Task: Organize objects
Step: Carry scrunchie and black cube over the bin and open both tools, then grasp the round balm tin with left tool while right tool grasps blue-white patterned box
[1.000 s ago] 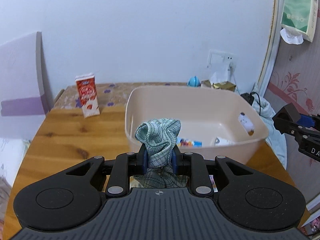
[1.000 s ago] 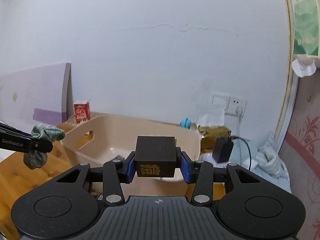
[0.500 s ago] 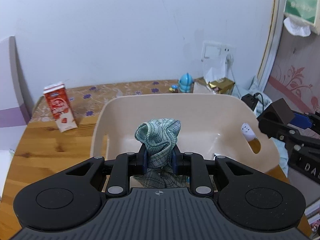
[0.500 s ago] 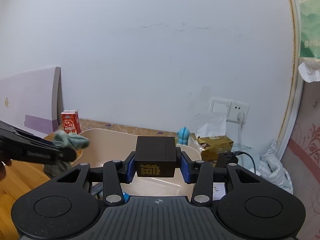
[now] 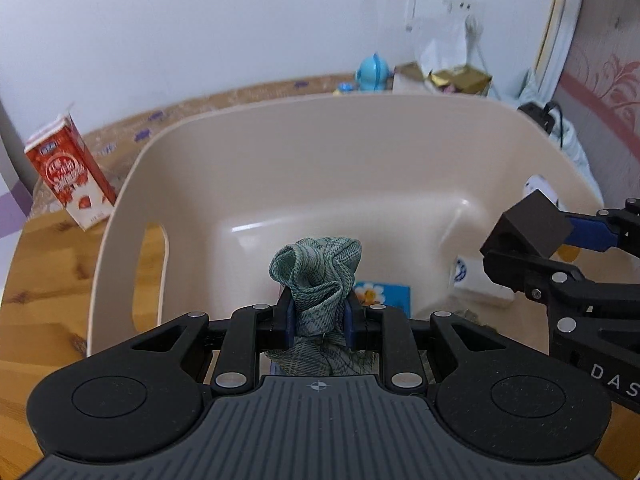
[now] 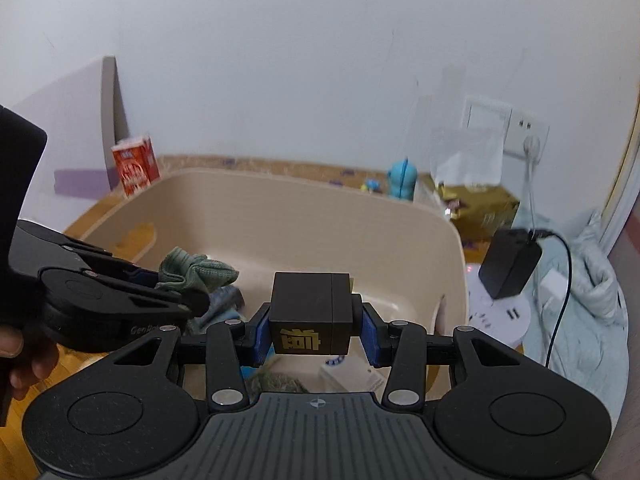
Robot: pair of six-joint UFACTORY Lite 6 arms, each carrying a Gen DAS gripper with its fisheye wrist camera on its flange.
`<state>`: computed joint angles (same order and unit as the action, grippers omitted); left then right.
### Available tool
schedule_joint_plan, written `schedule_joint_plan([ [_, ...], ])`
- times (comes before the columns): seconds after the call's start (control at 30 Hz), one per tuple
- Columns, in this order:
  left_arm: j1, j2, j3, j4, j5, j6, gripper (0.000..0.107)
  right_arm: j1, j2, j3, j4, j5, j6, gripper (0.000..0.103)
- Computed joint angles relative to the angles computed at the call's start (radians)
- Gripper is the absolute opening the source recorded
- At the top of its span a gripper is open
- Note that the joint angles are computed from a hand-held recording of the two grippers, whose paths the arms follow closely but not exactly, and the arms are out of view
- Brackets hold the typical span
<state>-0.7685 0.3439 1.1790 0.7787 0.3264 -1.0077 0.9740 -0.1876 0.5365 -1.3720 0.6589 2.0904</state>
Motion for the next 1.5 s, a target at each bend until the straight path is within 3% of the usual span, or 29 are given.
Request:
schedule_joint_plan([
  [0.2, 0.013, 0.024, 0.013, -0.058, 0.007, 0.05, 0.029, -0.059, 0.058, 0.028, 0.039, -0.109, -0.064, 0.042],
  [0.27, 0.007, 0.018, 0.003, -0.014, 0.008, 0.006, 0.035, -0.054, 0.061, 0.028, 0.036, -0.099, -0.051, 0.05],
  [0.37, 0.002, -0.014, -0.023, 0.024, -0.005, -0.028, 0.055, -0.026, 0.058, 0.03, 0.039, -0.053, -0.042, 0.054],
  [0.43, -0.011, -0.053, -0.056, 0.142, -0.002, -0.148, 0.067, 0.011, 0.047, 0.028, 0.049, 0.0, -0.037, 0.059],
  [0.53, -0.032, -0.121, -0.113, 0.318, 0.012, -0.334, 0.08, 0.089, 0.022, 0.023, 0.072, 0.116, -0.021, 0.072],
  [0.6, -0.05, -0.177, -0.16, 0.405, 0.032, -0.434, 0.085, 0.141, -0.008, 0.009, 0.079, 0.187, 0.007, 0.088],
  [0.77, -0.094, -0.299, -0.243, 0.443, 0.08, -0.478, 0.087, 0.279, -0.071, -0.01, 0.129, 0.335, 0.058, 0.102],
  [1.03, -0.133, -0.52, -0.426, 0.459, 0.126, -0.527, 0.089, 0.514, -0.042, -0.003, 0.235, 0.51, 0.198, 0.103],
  [1.23, -0.16, -0.687, -0.561, 0.393, 0.145, -0.491, 0.09, 0.612, 0.009, -0.004, 0.279, 0.523, 0.316, 0.103],
  [1.5, -0.169, -0.795, -0.726, 0.459, 0.119, -0.581, 0.091, 0.623, 0.146, 0.012, 0.275, 0.415, 0.448, 0.103],
])
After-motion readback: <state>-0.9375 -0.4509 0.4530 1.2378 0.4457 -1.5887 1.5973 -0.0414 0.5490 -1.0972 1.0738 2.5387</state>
